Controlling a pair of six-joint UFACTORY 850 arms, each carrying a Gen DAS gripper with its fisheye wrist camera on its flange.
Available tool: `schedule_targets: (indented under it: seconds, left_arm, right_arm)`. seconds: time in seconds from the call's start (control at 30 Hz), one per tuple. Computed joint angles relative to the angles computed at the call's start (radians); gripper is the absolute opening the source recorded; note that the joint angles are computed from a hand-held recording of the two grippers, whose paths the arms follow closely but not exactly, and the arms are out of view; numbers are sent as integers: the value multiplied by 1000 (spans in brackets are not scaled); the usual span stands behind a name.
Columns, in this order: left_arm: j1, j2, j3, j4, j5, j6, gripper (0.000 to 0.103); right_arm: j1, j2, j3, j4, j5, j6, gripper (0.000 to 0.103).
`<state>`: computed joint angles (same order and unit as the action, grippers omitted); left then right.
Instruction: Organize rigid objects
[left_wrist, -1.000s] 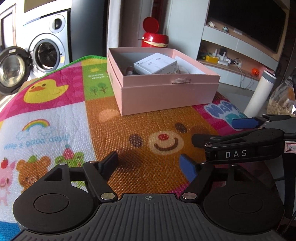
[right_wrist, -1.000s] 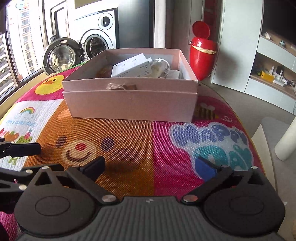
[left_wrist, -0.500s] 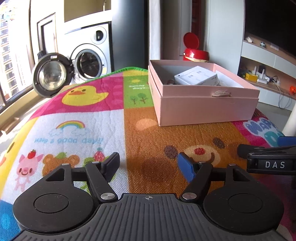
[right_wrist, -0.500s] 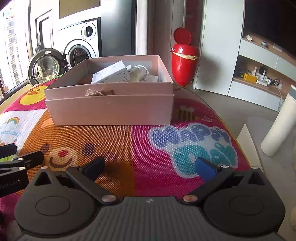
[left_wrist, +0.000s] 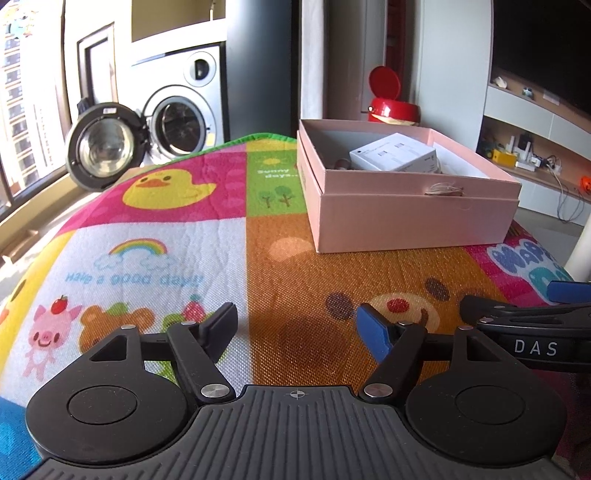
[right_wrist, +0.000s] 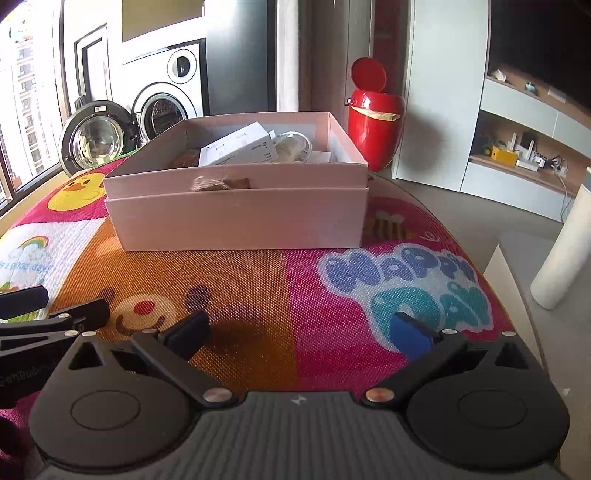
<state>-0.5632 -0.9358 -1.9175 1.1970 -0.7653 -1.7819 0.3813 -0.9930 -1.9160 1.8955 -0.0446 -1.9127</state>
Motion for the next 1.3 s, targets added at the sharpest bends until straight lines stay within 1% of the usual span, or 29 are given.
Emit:
schedule_targets:
  seconds: [0.03, 0.07, 0.1, 1.3]
  left_arm:
    - [0, 0, 0, 0, 0, 1, 77]
    - [0, 0, 0, -1, 0, 1, 77]
    - [0, 0, 0, 0, 0, 1, 77]
    - [1, 4, 8, 5, 7, -12, 77]
  right_arm:
    - [1, 0, 2, 63, 1, -63, 103]
    - [1, 0, 2, 84, 0, -84, 103]
    - [0, 1, 3, 65, -2, -63, 103]
    - [0, 0, 3, 81, -3, -79, 103]
